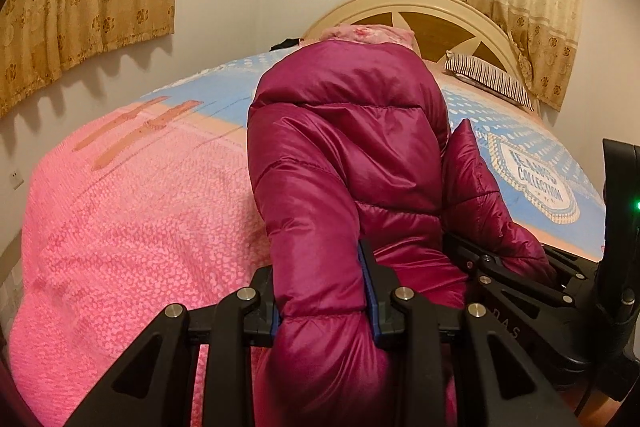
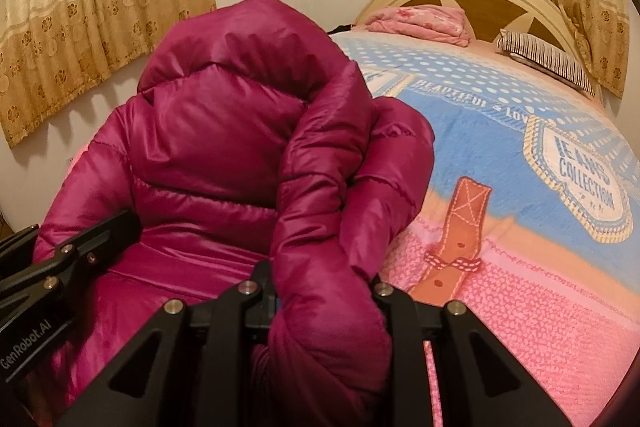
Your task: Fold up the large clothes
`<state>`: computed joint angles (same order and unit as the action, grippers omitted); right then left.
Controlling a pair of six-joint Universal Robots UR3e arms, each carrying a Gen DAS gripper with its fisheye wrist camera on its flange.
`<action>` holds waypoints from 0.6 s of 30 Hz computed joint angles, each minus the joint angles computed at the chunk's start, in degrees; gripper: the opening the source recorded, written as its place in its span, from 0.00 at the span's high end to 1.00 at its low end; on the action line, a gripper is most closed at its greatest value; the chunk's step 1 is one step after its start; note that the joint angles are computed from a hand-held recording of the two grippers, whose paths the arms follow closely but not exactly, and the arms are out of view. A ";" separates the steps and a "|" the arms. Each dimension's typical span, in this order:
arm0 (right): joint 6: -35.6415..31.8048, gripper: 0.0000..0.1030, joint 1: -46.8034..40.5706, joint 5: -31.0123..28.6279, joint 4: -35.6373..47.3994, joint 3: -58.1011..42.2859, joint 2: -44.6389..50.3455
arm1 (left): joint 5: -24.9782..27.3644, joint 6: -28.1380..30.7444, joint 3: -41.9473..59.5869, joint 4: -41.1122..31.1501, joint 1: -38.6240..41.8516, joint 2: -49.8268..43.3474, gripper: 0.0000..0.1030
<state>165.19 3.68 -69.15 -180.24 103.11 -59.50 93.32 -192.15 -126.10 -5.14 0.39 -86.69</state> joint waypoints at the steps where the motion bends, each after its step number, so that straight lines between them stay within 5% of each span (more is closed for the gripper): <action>1: -0.11 0.76 -0.01 -0.05 0.18 -0.15 0.23 | -0.37 0.19 -0.25 0.32 0.28 -0.29 0.69; 18: -0.84 0.76 0.38 -0.79 2.54 -2.76 2.99 | -4.40 -0.11 -2.22 2.90 3.45 -2.65 0.68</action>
<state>164.35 4.05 -69.94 -177.70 100.35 -56.51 88.92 -192.26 -128.31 -2.24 3.84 -89.34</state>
